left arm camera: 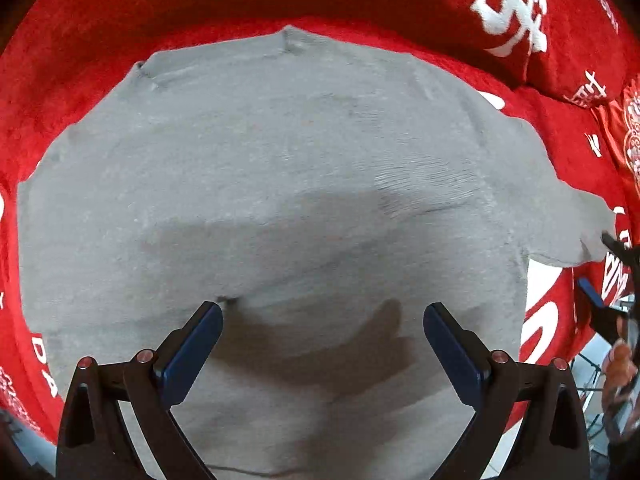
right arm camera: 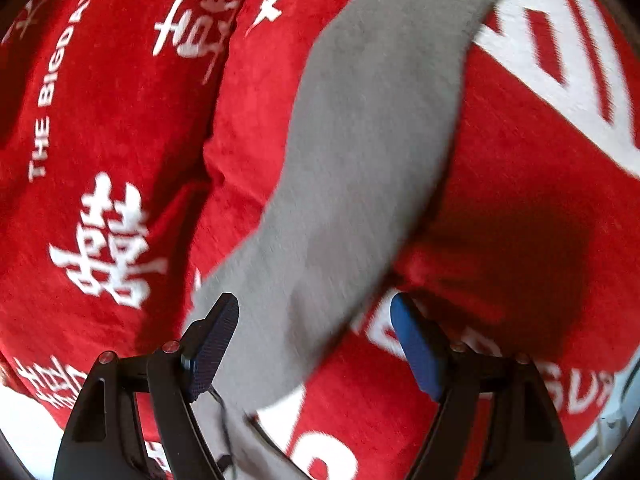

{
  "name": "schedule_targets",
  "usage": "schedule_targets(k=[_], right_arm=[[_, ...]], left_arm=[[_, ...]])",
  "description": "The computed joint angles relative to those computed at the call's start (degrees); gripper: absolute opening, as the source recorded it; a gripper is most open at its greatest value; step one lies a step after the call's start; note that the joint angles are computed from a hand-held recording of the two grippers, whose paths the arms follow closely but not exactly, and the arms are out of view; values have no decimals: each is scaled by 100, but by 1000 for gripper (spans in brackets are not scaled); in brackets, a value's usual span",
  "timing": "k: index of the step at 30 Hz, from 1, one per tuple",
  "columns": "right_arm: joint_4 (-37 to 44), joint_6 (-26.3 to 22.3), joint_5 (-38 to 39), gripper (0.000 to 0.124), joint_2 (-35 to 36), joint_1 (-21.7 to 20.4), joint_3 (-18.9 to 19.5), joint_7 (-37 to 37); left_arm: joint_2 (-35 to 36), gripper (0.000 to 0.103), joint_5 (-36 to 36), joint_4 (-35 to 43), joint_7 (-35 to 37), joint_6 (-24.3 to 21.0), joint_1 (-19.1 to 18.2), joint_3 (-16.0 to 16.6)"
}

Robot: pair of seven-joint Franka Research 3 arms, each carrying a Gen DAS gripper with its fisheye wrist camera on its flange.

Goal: Fold small clothes
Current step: 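Grasp the other sleeve cuff with the right gripper and lift it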

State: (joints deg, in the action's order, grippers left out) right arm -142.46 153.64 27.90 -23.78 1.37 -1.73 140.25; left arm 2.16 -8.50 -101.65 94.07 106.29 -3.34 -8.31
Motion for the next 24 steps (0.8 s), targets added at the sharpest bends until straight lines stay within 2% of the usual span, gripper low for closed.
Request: schedule_targets(k=[6, 9, 11, 12, 13, 17, 21, 24], right_arm=[[64, 669, 238, 81, 250, -14, -141, -192], [69, 787, 547, 78, 309, 63, -243, -206], [69, 717, 704, 36, 330, 72, -278, -146], [109, 523, 634, 5, 348, -5, -257, -32], [134, 396, 577, 6, 355, -54, -244, 30], [219, 664, 755, 6, 355, 170, -312, -498], [858, 666, 1275, 6, 666, 657, -489, -1610], [1717, 397, 1583, 6, 1169, 924, -457, -2551]], left_arm=[[37, 101, -29, 10, -207, 278, -112, -81], [83, 101, -30, 37, -252, 397, -167, -118], [99, 101, -32, 38, -270, 452, -187, -129], [132, 101, -28, 64, -298, 455, -199, -136], [151, 101, -19, 86, -328, 446, -204, -137], [73, 101, 229, 31, -353, 587, -220, -130], [64, 101, 252, 22, -365, 528, -143, -57], [36, 101, 136, -26, -387, 472, -23, 22]])
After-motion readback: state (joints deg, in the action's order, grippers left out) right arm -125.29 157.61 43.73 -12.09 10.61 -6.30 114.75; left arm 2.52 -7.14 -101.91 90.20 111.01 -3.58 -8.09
